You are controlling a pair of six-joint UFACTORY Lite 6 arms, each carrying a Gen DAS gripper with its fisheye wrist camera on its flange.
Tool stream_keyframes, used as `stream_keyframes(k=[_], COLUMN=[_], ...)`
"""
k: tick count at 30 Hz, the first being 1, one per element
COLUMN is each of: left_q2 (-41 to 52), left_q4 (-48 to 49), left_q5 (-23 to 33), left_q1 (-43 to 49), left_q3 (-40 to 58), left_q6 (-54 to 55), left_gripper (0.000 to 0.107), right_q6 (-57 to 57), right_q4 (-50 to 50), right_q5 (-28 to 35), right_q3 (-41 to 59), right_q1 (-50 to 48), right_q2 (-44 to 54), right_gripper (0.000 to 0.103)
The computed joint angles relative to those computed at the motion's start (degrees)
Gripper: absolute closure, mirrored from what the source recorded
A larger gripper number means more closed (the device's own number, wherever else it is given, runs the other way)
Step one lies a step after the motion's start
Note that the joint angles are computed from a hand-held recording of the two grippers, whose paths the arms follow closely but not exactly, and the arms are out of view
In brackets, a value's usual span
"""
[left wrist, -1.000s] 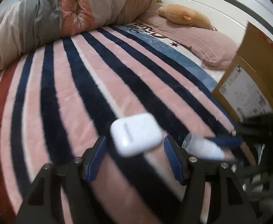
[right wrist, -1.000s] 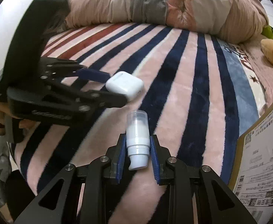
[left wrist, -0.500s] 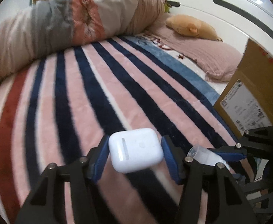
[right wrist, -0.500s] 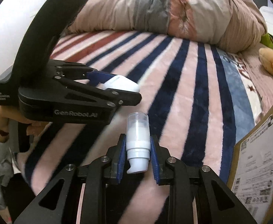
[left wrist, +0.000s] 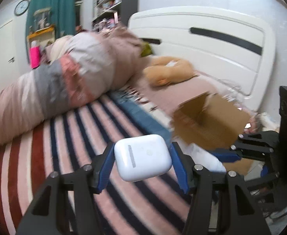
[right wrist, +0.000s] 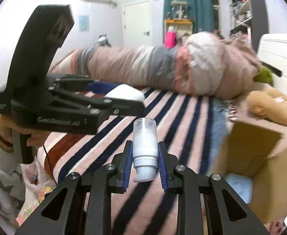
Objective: Organize rigid objects
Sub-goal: 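Carry the earbuds case and clear bottle into the box and release both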
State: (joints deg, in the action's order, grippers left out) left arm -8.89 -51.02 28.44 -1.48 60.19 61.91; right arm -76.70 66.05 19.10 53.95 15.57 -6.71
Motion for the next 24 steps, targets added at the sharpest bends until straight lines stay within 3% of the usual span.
stream_keyframes(k=[5, 11, 16, 19, 24], left_q2=[5.82, 22.54, 31.48, 34.34, 37.5], left_q4=[16.44, 31.0, 34.99, 37.58, 40.33], left_q5=[-3.35, -0.73, 1.78, 1.97, 2.34], left_q1=[-15.25, -26.37, -28.32, -28.31, -28.57], left_q3=[8.86, 26.02, 34.06, 36.12, 38.79], left_q6=[-20.23, -37.03, -41.54, -43.42, -45.19], left_gripper=[0.054, 0.054, 0.054, 0.054, 0.054], right_q6=[0.28, 0.16, -1.41, -3.13, -4.47], right_q4=[-4.75, -11.86, -11.78, -10.48, -8.8], right_q5=[8.39, 13.19, 15.48, 16.35, 17.05], right_q3=[0.83, 4.96, 8.85, 10.12, 12.8], right_q1=[-16.17, -26.75, -29.65, -30.93, -31.91], right_q2=[-3.34, 4.15, 11.43, 13.57, 16.96], right_gripper=[0.083, 0.082, 0.081, 0.072, 0.071])
